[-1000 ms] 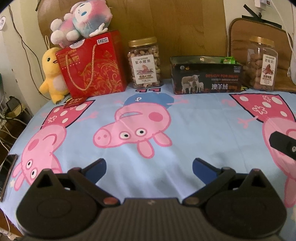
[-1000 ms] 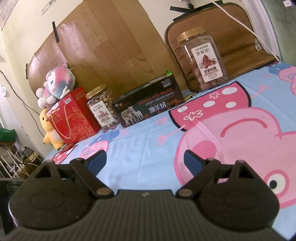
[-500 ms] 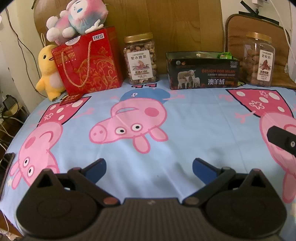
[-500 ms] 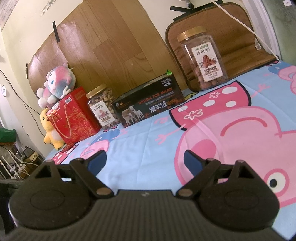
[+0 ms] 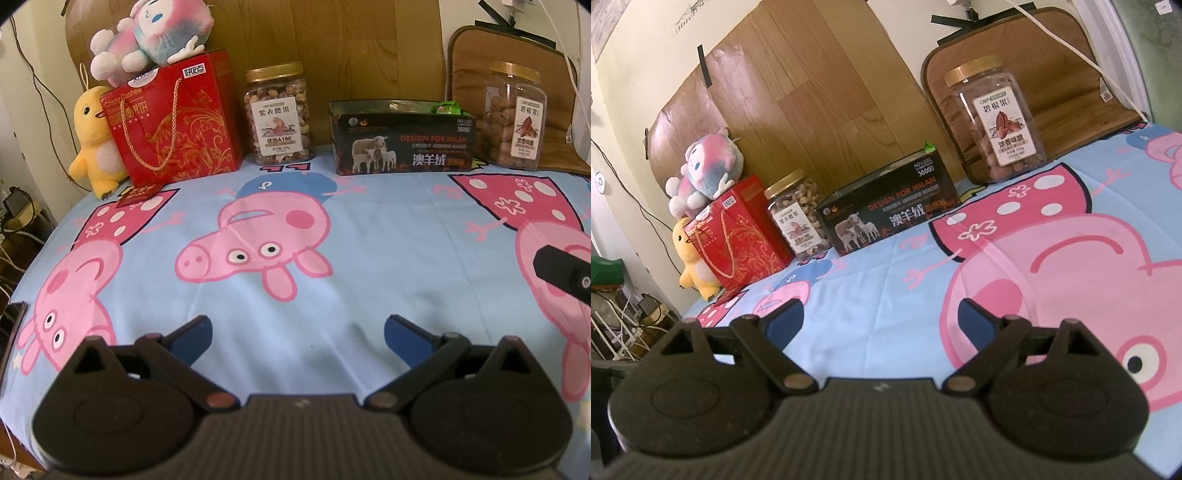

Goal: Organize snacks

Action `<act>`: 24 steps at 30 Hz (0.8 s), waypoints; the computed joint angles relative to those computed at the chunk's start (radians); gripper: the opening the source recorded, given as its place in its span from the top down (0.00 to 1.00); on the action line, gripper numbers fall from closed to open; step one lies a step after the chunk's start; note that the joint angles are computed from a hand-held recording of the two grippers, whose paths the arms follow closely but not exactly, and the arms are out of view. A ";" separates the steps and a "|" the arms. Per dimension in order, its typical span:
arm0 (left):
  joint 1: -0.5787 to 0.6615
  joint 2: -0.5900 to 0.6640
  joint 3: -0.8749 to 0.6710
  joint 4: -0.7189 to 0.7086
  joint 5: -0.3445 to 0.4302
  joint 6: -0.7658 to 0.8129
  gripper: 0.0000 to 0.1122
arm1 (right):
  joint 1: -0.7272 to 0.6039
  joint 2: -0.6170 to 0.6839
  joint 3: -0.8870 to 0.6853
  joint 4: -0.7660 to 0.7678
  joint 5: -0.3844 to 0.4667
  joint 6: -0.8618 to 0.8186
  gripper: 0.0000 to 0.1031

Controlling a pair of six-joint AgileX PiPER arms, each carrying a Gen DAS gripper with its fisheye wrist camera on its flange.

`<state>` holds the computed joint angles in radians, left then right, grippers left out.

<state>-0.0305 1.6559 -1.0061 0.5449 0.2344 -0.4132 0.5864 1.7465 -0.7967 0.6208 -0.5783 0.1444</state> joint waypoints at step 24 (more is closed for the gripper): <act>0.003 0.010 -0.002 -0.019 0.000 0.023 0.08 | 0.009 -0.001 0.000 0.017 -0.002 -0.008 0.10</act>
